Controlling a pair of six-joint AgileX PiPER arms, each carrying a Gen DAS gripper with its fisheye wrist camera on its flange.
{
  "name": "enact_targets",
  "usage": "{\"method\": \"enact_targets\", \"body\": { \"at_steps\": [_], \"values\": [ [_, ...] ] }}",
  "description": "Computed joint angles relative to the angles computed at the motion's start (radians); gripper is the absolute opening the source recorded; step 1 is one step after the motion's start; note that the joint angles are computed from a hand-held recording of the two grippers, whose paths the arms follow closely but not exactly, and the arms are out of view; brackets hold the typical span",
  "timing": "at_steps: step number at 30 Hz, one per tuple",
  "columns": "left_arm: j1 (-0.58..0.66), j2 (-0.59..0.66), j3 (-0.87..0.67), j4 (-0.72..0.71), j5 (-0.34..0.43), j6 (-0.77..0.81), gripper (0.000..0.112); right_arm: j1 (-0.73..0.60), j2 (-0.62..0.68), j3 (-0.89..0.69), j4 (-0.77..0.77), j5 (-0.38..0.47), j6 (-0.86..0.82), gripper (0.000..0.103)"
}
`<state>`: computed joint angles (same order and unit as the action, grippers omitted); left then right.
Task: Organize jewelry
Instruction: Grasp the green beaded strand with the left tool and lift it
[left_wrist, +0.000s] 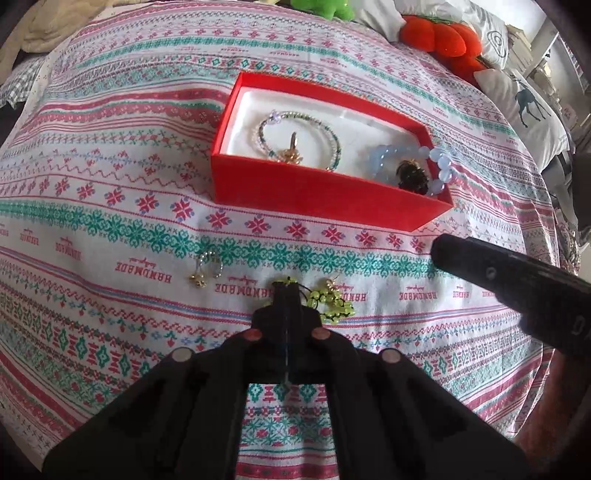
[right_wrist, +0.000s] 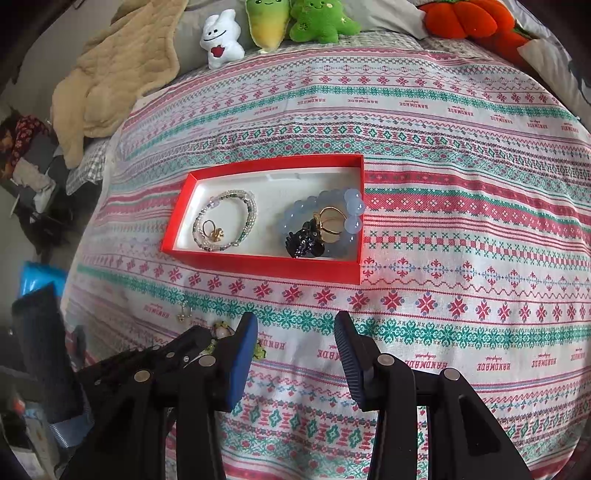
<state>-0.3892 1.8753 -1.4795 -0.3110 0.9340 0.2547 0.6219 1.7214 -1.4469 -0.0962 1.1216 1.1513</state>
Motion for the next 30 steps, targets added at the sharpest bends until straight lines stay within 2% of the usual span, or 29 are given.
{"method": "enact_targets", "body": {
  "at_steps": [2,5,6,8,11,15,17,19,22,30],
  "values": [
    [0.015,-0.005,-0.002,-0.035,0.016,0.04,0.0,0.0,0.0,0.001,-0.001,0.001,-0.003,0.044],
    [0.037,0.023,-0.024,-0.039,0.079,0.056,0.001,-0.001,0.001,0.005,0.002,0.002,-0.001,0.044],
    [0.042,0.029,-0.025,-0.025,0.09,0.04,0.004,-0.002,0.001,0.006,0.003,0.002,0.001,0.044],
    [0.048,0.053,-0.043,-0.017,0.13,0.016,0.022,-0.001,0.003,0.005,0.001,0.003,0.003,0.044],
    [0.045,0.053,-0.032,-0.004,0.12,-0.003,0.025,0.0,0.01,-0.005,-0.005,0.008,0.006,0.044],
    [0.012,0.052,-0.009,0.009,0.066,-0.022,0.025,-0.004,0.026,-0.017,-0.001,0.008,0.002,0.044],
    [-0.024,0.052,-0.007,0.039,0.04,-0.023,0.006,-0.004,0.03,-0.022,-0.002,0.008,0.003,0.044],
    [-0.04,0.044,-0.007,0.071,0.03,-0.041,0.006,-0.003,0.028,-0.023,-0.006,0.01,0.005,0.044],
    [-0.046,0.037,-0.02,0.048,0.03,-0.036,0.006,-0.003,0.025,-0.021,-0.009,0.012,0.002,0.044],
    [0.025,-0.013,-0.063,-0.077,0.096,0.064,0.006,-0.013,-0.007,0.01,-0.02,0.014,0.02,0.044]
  ]
}}
